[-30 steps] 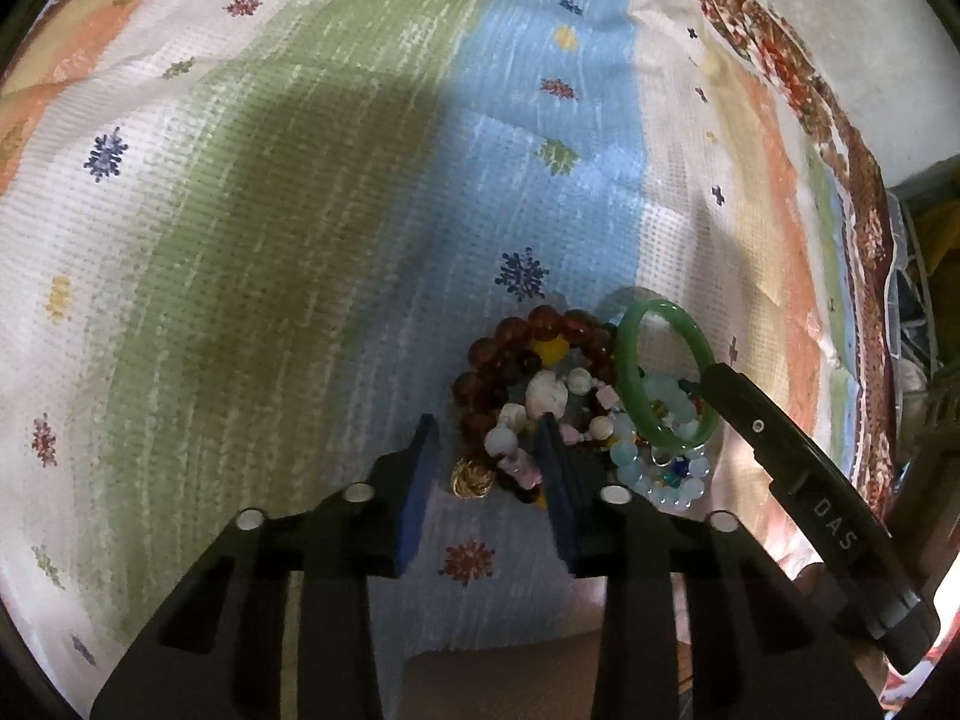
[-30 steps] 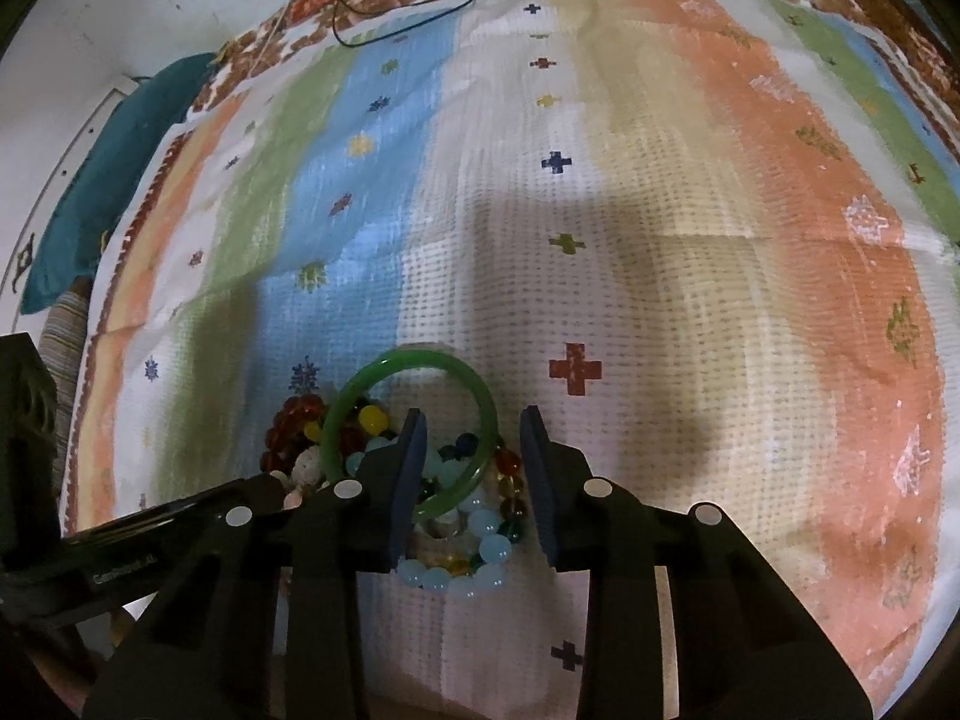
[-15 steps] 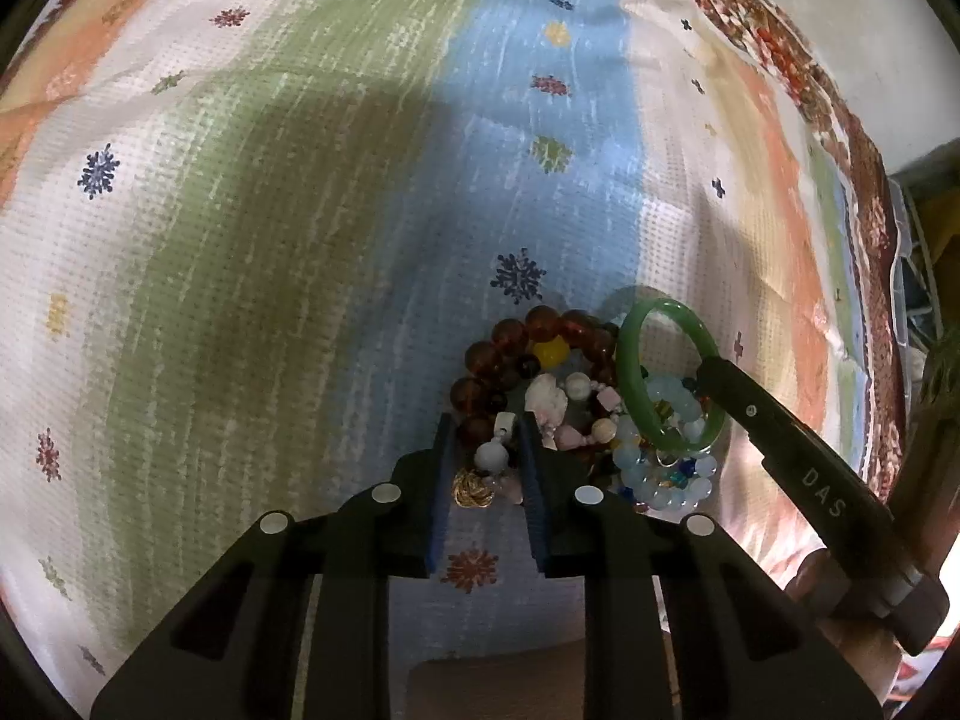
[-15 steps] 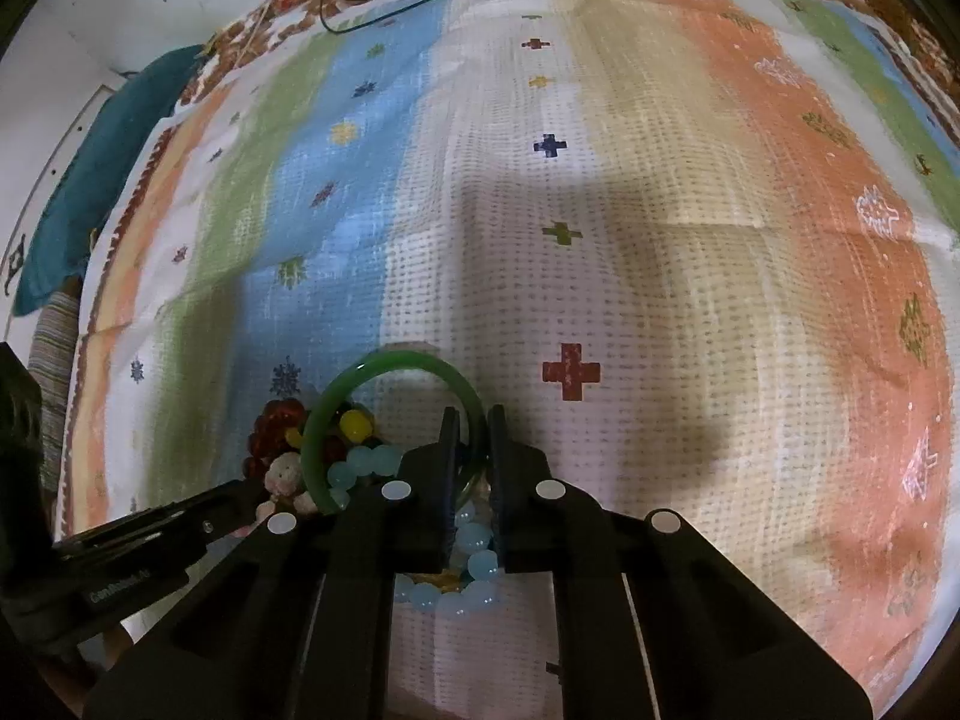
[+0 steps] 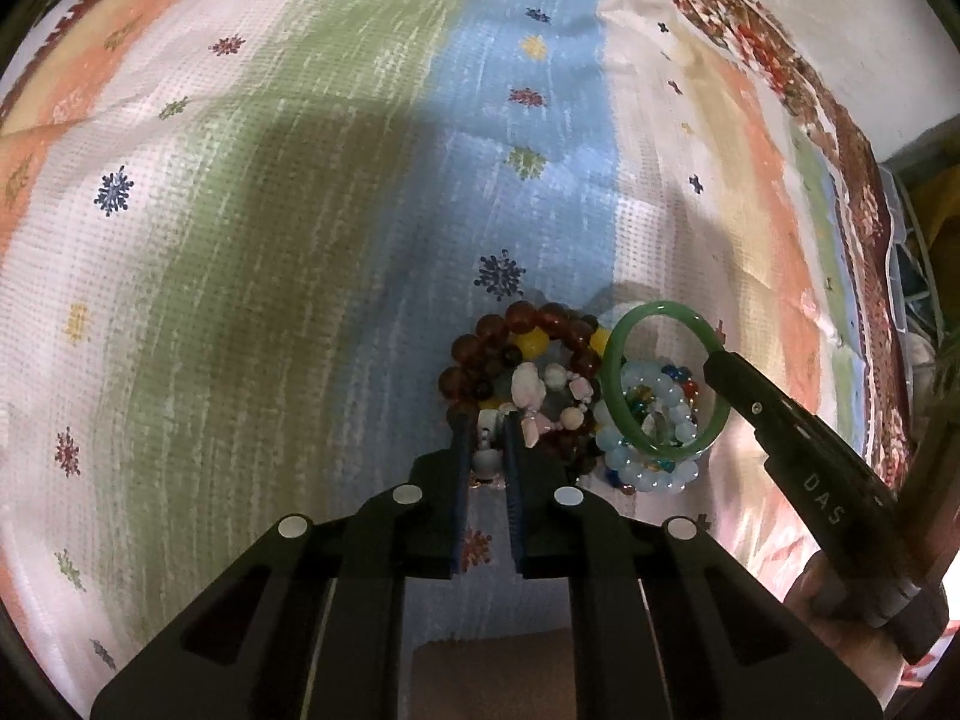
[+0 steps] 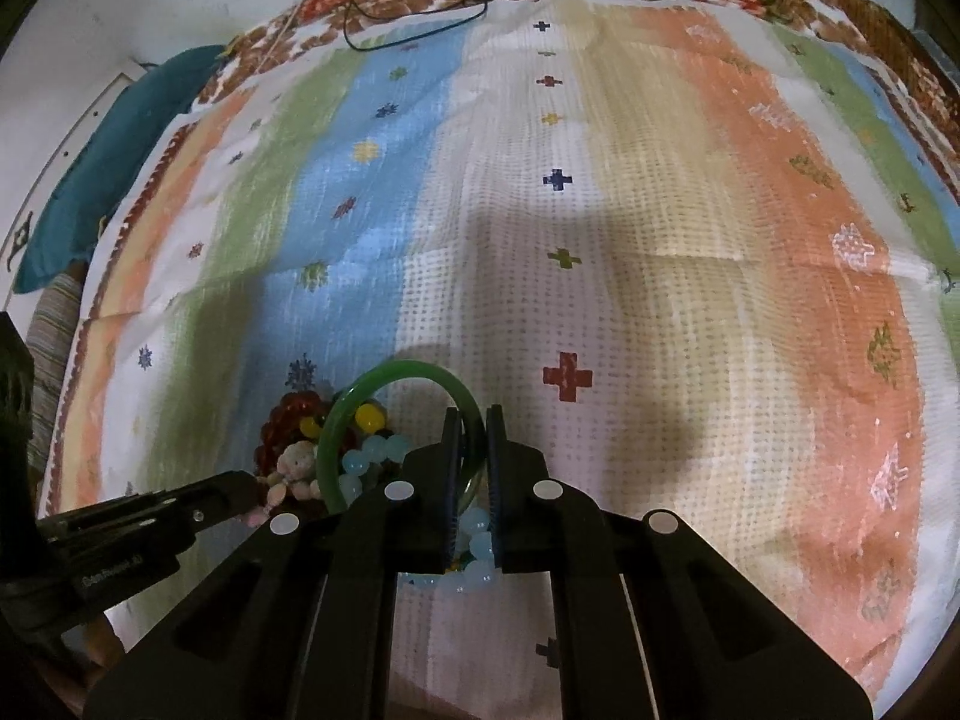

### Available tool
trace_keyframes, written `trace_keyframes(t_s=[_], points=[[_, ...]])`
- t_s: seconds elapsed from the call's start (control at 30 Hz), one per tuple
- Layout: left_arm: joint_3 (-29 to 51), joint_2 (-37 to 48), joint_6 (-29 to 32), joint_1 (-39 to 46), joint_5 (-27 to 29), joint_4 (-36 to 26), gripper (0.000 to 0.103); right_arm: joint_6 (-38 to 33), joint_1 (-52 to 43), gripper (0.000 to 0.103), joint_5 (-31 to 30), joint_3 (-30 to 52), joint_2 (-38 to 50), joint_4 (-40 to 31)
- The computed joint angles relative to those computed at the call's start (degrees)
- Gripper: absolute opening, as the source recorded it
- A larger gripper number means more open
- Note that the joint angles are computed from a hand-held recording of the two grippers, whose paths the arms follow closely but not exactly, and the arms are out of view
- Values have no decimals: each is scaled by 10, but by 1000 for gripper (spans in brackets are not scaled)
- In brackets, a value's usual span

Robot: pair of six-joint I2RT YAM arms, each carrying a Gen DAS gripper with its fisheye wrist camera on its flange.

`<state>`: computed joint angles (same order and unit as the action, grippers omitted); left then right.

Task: Organize jewelry
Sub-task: 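Lift the green bangle with the right gripper while the left gripper lifts the pink bracelet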

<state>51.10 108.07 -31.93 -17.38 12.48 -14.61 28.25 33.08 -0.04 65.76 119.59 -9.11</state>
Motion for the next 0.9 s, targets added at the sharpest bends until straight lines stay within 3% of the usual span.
trace_keyframes(t_s=[0.3, 0.9], points=[[-17, -45, -3, -13, -14, -8, 10, -5, 11, 9, 32, -33, -42, -1], [-36, -159, 5, -84, -102, -62, 10, -6, 62, 9, 104, -98, -148, -15]])
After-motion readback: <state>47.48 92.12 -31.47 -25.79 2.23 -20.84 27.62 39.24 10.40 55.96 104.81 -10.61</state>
